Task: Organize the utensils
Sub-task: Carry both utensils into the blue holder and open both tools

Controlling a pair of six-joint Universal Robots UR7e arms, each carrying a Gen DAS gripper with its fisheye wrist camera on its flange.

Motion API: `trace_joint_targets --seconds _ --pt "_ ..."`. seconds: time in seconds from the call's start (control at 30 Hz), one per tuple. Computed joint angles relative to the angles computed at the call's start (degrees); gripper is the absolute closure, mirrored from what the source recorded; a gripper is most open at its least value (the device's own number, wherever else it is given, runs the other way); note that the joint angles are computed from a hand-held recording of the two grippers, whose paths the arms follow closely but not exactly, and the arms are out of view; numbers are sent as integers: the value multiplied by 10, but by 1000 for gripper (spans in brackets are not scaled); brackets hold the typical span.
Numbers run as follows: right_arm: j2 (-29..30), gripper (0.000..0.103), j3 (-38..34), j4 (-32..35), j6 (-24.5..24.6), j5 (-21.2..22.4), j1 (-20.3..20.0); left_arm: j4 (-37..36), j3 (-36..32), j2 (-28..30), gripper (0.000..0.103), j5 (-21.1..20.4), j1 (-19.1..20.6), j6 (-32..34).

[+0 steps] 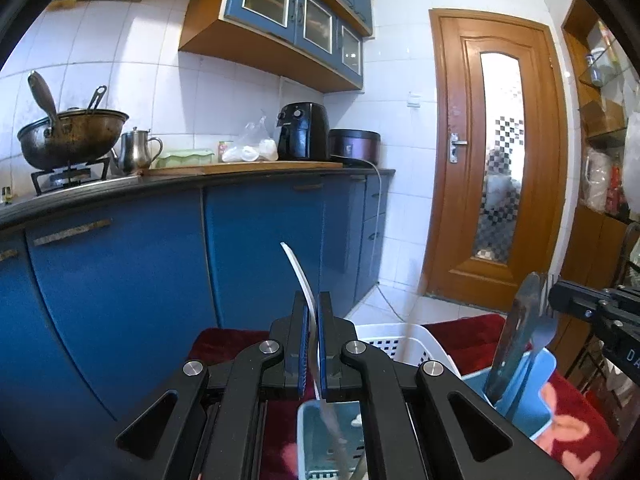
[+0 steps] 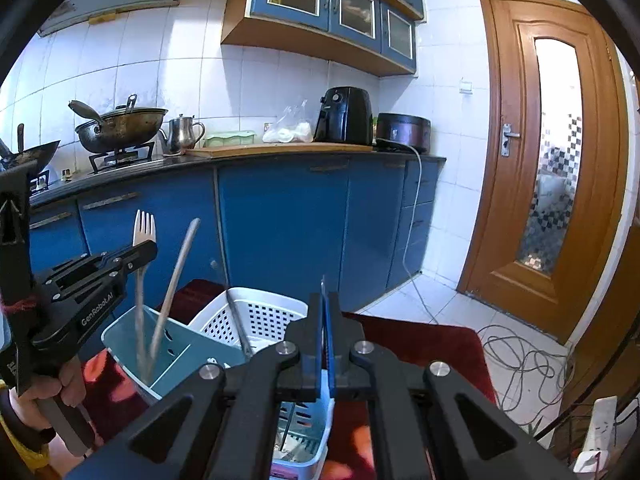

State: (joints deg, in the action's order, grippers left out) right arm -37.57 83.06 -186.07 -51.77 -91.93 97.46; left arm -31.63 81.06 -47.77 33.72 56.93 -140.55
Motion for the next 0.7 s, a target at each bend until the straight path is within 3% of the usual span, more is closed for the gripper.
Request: trace_joint_targets --seconds 0.27,0.47,0.63,0.7 --pt "-4 100 12 14 -1 3 -2 17 -1 5 99 6 4 -23" --pt "-12 99 9 63 23 9 -6 39 -4 7 99 1 2 -33" --pt "-21 90 17 77 40 21 -10 65 -7 7 96 -12 -4 -49" --pt "-28 84 23 79 44 31 -12 77 -8 6 91 -14 -6 -58"
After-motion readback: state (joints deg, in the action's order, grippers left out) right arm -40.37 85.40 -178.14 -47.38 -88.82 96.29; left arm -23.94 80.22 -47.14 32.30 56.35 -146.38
